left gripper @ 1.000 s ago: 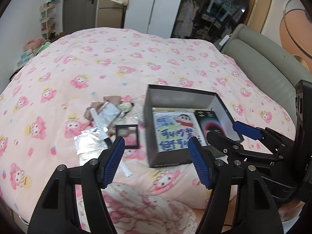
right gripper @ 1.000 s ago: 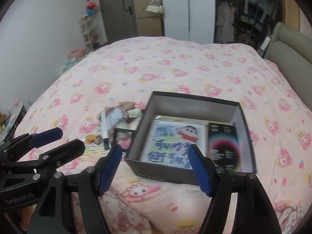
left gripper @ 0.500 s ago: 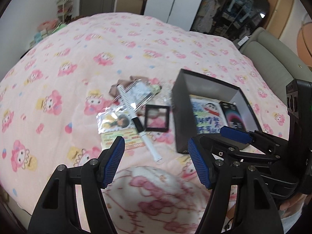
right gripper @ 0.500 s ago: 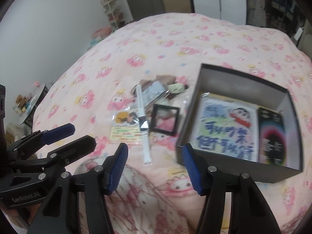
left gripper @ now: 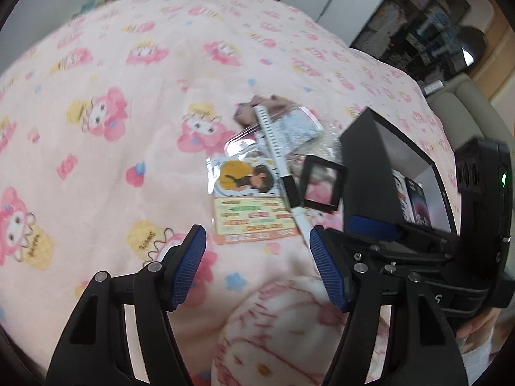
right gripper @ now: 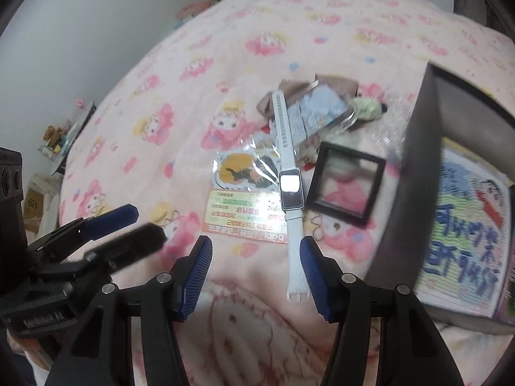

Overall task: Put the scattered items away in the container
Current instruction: 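Move both grippers toward the cartoon card on the pile, then grasp the cartoon card with left gripper and lift it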

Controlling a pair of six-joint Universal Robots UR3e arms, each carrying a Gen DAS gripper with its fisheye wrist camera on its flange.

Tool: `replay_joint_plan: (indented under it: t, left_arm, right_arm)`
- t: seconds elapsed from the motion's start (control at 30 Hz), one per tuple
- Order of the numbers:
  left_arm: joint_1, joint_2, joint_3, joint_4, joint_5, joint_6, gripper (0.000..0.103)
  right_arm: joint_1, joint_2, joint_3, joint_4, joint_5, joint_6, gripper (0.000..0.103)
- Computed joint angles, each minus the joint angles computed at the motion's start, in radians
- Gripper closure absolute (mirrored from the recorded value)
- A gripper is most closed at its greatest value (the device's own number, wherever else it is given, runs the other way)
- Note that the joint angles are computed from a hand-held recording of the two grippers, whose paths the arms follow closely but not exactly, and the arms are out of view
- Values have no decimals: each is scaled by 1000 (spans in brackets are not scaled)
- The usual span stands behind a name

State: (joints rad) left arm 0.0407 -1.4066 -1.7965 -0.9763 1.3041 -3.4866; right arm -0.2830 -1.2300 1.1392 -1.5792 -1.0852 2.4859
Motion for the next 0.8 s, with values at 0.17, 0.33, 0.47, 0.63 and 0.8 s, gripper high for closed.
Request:
replay_joint_plan:
  t: [0.17,0.33,0.47,0.63,0.8]
  left_arm:
    - [109,-115,-35,11,-108,28,60]
    - [145,-253,-25,90,-183,30,60]
    - [155,-321,-18,136,-230,4,52]
    - [171,-282,-53,142,-264,24,89]
    - [259,-63,-206,130,-320,36,98]
  right_arm:
    - [42,110,-64,-5,-41,33,50]
    - [78,168,-91,-35,-82,62,50]
    - [93,191,-105,-38,-99,72,50]
    - [97,198,-117,-35,-108,84,50]
    - [96,188,-127,-30,-108,97,50]
